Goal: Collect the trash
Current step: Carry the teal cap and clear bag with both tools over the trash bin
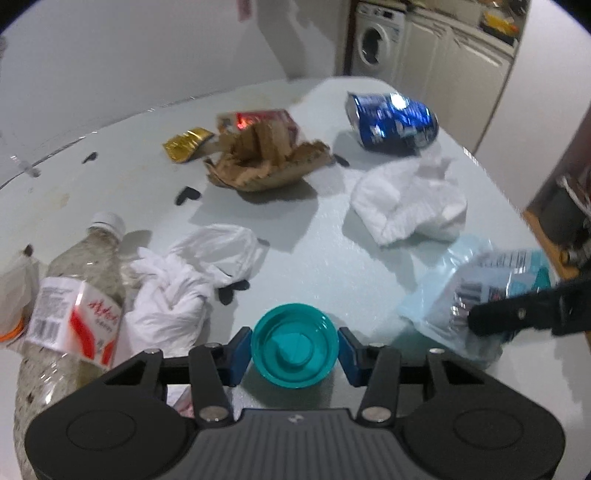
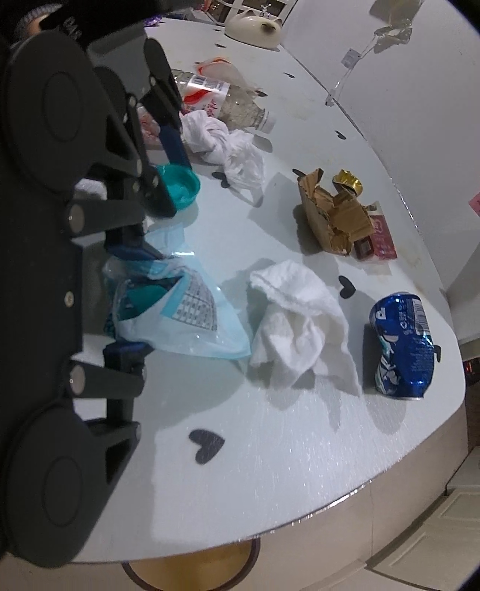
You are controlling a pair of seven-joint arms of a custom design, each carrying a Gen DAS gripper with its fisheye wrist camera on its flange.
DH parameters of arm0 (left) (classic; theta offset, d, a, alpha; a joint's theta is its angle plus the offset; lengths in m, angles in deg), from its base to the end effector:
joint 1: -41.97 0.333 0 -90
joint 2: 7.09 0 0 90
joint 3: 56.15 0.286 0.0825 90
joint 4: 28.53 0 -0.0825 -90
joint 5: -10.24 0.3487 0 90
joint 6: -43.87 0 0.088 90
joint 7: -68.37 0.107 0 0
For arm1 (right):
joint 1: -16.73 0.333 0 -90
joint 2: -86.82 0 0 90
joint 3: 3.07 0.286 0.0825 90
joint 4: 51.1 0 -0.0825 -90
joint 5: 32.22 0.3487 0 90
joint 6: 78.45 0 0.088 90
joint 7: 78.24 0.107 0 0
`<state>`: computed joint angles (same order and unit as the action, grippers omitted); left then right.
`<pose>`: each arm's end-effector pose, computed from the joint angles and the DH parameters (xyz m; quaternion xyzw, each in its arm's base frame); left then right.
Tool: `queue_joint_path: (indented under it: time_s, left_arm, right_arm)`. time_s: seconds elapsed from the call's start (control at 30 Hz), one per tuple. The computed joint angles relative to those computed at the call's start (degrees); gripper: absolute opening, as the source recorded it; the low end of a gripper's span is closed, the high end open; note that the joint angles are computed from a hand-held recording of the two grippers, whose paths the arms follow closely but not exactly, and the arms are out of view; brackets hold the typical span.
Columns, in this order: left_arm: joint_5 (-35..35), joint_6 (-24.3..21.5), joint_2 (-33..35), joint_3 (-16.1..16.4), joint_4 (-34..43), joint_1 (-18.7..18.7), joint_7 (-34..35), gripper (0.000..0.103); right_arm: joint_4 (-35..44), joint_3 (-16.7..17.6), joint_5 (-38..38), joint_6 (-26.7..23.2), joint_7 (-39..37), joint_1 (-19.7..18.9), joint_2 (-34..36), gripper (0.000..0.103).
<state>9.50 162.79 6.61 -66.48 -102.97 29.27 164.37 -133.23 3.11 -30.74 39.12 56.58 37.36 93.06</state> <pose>0.5793 -0.2294 0.6403 -0.4969 0.8252 -0.2303 0.1379 0.5261 0.2629 0.6506 -0.5648 0.7855 -0.0223 0.2520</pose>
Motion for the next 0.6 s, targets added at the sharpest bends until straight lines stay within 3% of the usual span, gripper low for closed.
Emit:
queue_joint_path:
  time_s: [0.3, 0.6]
  left_arm:
    - [3.04, 1.35, -5.64, -0.03, -1.17, -1.06, -12.03, 0.05]
    - [11.66, -0.18, -8.68, -2.9, 1.92, -5.19, -23.54, 0.05]
  right_arm:
    - [-5.44, 0.2, -6.1, 3.28, 0.58, 0.47, -6.76, 0.042]
    - [-13.77, -0.18, -9.1, 6.45, -3.7, -0.81, -17.57, 0.043]
